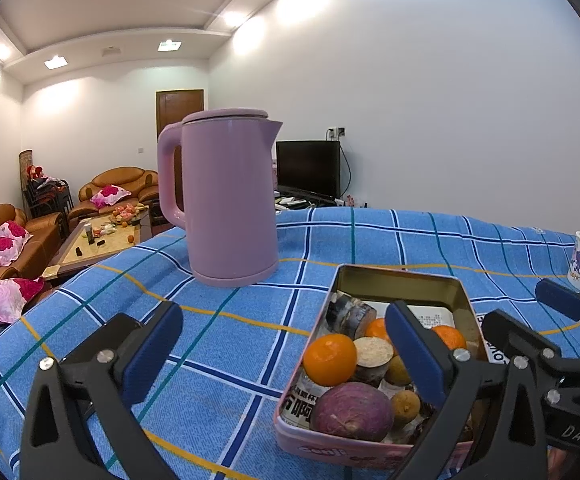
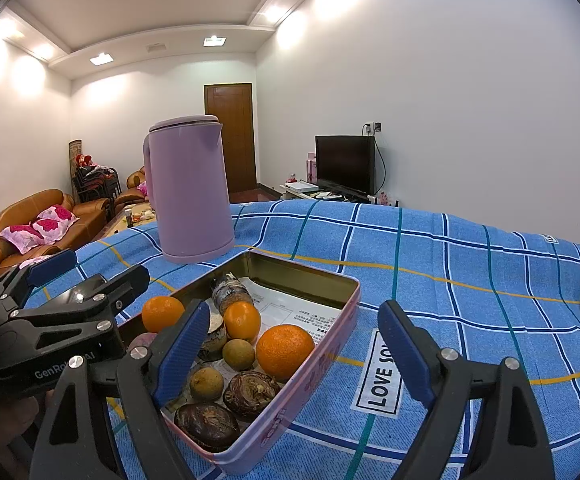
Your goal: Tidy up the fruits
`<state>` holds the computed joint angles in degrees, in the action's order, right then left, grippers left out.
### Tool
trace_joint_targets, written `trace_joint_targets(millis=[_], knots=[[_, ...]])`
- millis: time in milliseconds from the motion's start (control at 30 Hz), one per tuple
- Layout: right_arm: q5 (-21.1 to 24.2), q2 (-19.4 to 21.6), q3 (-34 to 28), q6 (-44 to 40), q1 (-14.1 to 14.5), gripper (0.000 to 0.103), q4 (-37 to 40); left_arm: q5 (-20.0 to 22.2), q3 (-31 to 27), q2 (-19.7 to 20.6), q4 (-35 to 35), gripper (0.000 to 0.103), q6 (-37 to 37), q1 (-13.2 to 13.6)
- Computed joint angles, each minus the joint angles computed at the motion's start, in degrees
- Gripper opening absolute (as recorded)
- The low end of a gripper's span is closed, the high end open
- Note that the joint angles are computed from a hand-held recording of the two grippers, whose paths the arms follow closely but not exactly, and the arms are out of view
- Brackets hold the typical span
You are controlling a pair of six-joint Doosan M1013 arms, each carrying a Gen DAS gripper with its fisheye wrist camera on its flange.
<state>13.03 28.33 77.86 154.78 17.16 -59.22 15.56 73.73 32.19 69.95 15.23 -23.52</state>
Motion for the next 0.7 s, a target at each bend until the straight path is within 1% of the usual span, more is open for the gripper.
trace_joint_targets(millis=[67,233,300,400,567,700], knots=[[0.0,0.0,0.0,-0.1,0.0,0.087,0.1,0.0,-0.1,0.0,-0.2,0.103,0.2,0.0],[0.1,-0.1,0.3,4.1,0.1,0.087,-3.9,0.1,0.1,-0.1,0.8,0.103,-1.0,0.0],[0.3,-0.3,0.7,8.2,0.2,0.087,-7.9,0.0,0.2,0.0,1.1,0.103,-1.3,0.0],[0.5,-0.5,1.2,13.9,0.3,0.087,-13.6,0.1,0.1,0.0,-0.2,0.103,0.0,0.0],[0.5,-0.5,1.3,14.1,0.3,0.087,-13.7,0.5,0.0,0.0,-1.1,0.103,1.6,-0.2],[0.5,-0.6,1.3,13.9,0.3,0.087,-13.5,1.2,-0.7,0.3,-4.0,0.103,4.6,-0.2]])
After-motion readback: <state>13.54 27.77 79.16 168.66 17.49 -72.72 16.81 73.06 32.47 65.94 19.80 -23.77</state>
